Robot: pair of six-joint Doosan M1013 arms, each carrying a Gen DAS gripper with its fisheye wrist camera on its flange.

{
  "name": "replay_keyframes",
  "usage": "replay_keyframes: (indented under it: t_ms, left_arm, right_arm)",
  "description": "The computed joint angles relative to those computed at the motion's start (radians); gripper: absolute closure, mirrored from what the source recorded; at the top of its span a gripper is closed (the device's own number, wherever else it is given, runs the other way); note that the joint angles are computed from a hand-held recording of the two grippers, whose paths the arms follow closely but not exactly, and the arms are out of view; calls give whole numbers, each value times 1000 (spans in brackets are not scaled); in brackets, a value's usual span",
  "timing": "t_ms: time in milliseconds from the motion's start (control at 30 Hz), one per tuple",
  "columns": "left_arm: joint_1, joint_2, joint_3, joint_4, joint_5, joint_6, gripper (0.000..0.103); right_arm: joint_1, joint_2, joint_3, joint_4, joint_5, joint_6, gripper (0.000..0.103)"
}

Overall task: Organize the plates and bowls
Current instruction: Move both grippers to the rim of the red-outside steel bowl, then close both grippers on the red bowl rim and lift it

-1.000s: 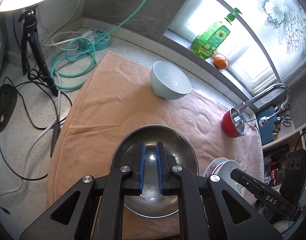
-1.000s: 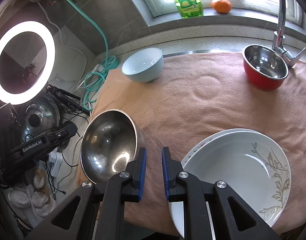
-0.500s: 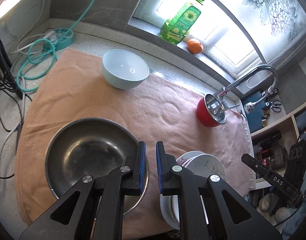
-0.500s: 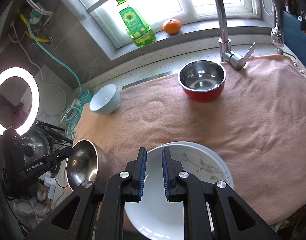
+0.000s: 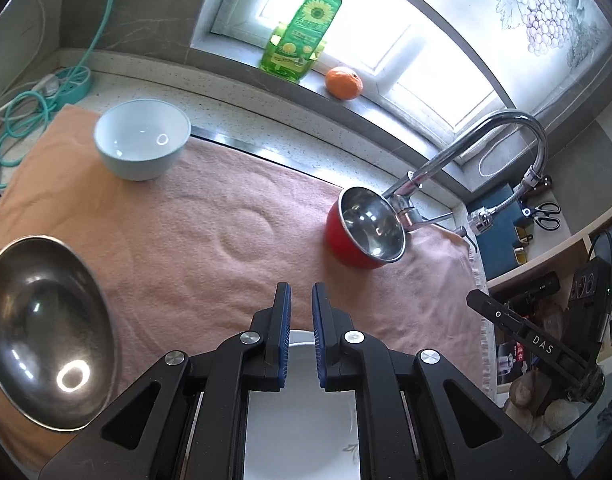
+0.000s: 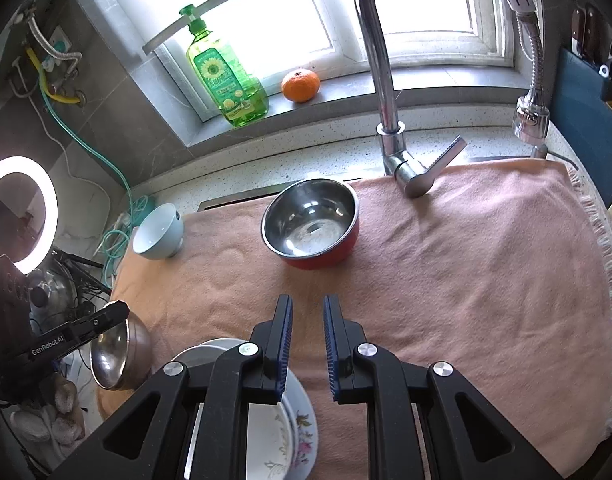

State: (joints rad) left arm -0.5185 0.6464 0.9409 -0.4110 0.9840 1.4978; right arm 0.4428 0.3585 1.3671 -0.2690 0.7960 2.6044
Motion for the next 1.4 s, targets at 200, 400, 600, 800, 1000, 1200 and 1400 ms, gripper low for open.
replay_keyframes:
  t_ms: [200, 400, 600, 800, 1000, 1200, 1400]
  left_arm:
    - [-32, 46, -72, 44, 22, -38, 94]
    - [-50, 108, -175, 92, 68, -81, 94]
    - [-62, 183, -292, 125, 143, -115, 94]
    - [-69, 249, -403, 145, 206, -126, 94]
    - [-70, 299, -488, 154, 255, -137, 94]
    - [-73, 341, -558, 160, 297, -138, 94]
    - [-73, 380, -623, 164, 340, -141, 94]
  right_arm:
    - [-36, 7, 10, 32, -42, -106, 88]
    - [-65, 37, -8, 79, -53, -205, 84]
    - [-89, 69, -32, 125, -56, -267, 84]
    - [-108, 105, -65, 157, -47, -302, 84]
    - [-115, 133, -92, 162, -27, -312, 84]
    - [-121, 152, -108, 156, -11, -309, 84]
    - [-124, 166, -121, 158, 1, -312, 84]
